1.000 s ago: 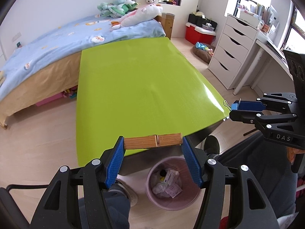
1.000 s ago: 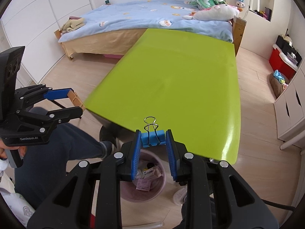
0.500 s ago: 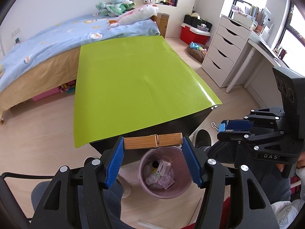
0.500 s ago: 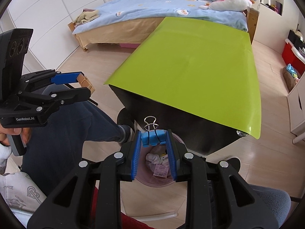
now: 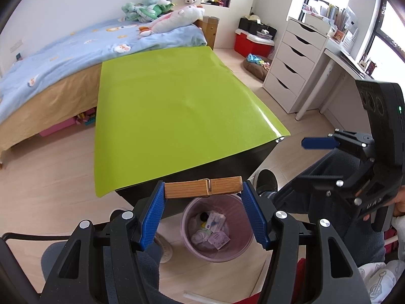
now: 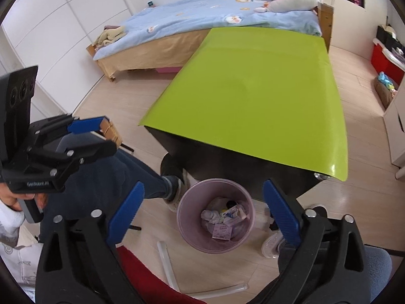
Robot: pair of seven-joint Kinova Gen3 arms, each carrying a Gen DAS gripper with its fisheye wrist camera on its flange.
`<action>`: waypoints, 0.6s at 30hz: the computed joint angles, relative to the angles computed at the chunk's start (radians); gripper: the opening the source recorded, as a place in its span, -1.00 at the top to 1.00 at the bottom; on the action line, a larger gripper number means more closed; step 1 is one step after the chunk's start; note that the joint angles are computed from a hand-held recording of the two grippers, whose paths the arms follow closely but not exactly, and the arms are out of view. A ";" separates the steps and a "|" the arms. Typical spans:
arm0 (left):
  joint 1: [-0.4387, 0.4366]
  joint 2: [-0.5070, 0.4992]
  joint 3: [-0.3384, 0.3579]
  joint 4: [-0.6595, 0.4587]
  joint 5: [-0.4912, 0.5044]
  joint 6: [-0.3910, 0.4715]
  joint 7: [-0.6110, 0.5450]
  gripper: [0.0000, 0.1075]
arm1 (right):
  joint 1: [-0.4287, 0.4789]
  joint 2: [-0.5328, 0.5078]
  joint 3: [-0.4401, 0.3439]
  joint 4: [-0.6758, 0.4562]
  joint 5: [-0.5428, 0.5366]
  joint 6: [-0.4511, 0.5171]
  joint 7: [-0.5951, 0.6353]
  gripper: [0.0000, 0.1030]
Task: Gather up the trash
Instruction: 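Carry both items over the bin and open the right tool to drop the binder clip, then open the left tool over the bin to drop the wooden clothespin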
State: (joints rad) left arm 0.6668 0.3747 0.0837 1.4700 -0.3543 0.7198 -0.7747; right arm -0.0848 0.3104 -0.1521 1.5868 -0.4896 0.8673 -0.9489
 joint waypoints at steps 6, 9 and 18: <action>-0.014 0.014 0.023 -0.021 0.034 0.000 -0.060 -0.10 | -0.006 -0.033 0.017 0.014 0.019 -0.048 -0.052 -0.90; -0.013 0.024 0.030 -0.039 0.053 0.001 -0.094 -0.10 | -0.013 -0.051 0.023 0.023 0.037 -0.078 -0.079 -0.90; -0.023 0.047 0.037 -0.069 0.124 -0.010 -0.175 -0.63 | 0.017 -0.061 0.027 0.021 0.016 -0.088 -0.088 -0.91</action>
